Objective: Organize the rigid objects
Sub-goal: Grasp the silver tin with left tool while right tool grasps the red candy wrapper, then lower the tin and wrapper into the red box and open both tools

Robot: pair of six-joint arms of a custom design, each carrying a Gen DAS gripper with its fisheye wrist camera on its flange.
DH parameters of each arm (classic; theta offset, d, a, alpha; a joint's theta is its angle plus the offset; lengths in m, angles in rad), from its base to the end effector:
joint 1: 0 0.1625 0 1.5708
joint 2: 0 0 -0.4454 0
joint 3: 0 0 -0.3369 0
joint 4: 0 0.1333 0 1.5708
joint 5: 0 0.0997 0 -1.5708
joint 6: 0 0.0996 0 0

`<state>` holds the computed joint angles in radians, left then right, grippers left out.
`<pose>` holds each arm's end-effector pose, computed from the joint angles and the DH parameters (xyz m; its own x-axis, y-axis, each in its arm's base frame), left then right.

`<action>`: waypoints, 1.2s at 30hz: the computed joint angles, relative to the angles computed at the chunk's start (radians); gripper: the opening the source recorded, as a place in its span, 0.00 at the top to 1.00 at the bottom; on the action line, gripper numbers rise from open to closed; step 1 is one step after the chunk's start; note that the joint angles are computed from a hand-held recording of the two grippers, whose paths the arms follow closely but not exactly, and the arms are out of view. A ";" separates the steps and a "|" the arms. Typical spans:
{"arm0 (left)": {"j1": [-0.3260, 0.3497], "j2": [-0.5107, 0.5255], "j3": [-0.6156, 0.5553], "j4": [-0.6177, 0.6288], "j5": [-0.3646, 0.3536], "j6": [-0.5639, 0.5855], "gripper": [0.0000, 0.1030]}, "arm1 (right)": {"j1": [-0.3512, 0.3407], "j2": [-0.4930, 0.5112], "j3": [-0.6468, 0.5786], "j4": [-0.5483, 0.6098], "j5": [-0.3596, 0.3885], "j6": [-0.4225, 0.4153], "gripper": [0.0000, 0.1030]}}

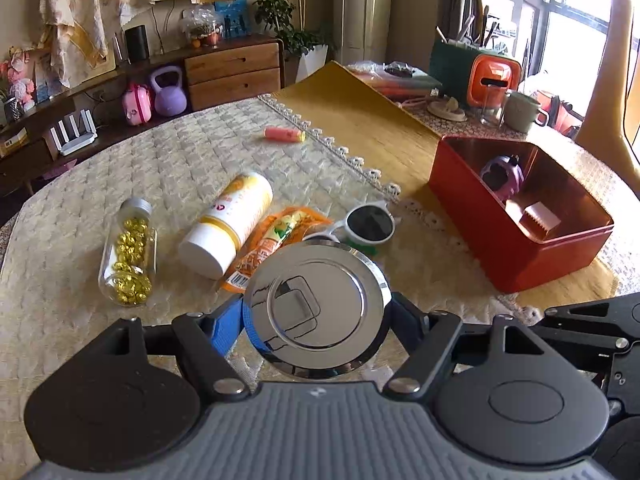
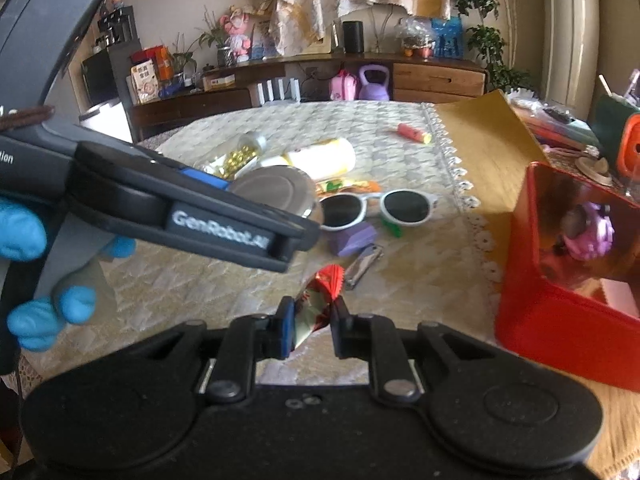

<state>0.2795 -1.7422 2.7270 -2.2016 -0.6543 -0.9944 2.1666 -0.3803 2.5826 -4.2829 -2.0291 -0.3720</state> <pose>-0.1172 -0.2545 0.2293 -0.7033 0.1432 -0.6963 0.5723 0.6951 -0.4351 0.2676 -0.2357 0.0266 -0.6264 -0.5650 0.5371 -0.7702 0.5551 -0.3143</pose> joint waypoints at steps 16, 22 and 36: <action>-0.087 0.112 -0.087 0.022 -0.027 -0.012 0.26 | -0.014 -0.205 0.102 -0.003 -0.068 -0.023 0.83; -0.085 0.215 -0.117 -0.093 -0.031 0.073 0.26 | -0.035 -0.326 0.118 0.070 -0.106 -0.043 0.83; -0.011 0.519 -0.216 -0.406 -0.073 0.331 0.26 | -0.161 -0.501 0.141 0.098 -0.119 -0.116 0.83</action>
